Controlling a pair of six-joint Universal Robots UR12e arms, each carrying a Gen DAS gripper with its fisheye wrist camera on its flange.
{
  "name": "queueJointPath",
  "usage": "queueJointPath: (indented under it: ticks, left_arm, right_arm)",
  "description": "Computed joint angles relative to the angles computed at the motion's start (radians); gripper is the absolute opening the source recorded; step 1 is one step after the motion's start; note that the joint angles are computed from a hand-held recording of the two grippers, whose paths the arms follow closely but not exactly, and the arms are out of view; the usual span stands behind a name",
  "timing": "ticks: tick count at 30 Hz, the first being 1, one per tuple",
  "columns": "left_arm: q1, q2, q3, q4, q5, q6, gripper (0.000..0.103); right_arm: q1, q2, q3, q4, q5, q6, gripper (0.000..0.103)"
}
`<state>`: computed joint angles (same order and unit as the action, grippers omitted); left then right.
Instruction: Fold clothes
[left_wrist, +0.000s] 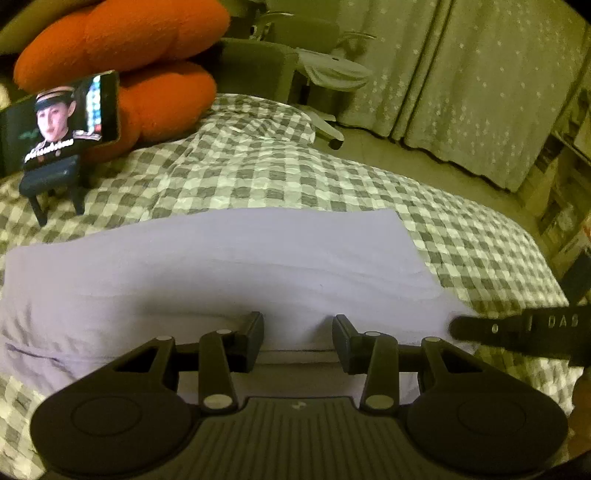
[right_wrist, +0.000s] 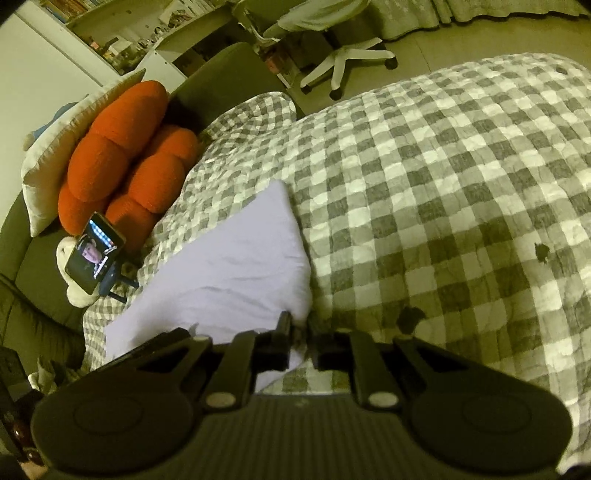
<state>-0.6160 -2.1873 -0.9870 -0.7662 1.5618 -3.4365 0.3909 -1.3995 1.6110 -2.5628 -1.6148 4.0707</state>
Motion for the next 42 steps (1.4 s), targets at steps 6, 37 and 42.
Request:
queueJointPath:
  ticks: [6, 37, 42]
  left_arm:
    - [0.013, 0.006, -0.007, 0.005, -0.024, -0.058, 0.040]
    - [0.011, 0.005, 0.010, -0.055, -0.020, -0.060, 0.041]
    - [0.015, 0.009, 0.002, -0.044, -0.032, -0.086, 0.041]
  right_arm:
    - [0.012, 0.006, -0.011, -0.012, -0.035, -0.047, 0.011]
    - [0.021, 0.012, -0.017, -0.028, -0.056, -0.067, 0.011]
    - [0.025, 0.014, -0.023, -0.021, -0.078, -0.069, 0.011]
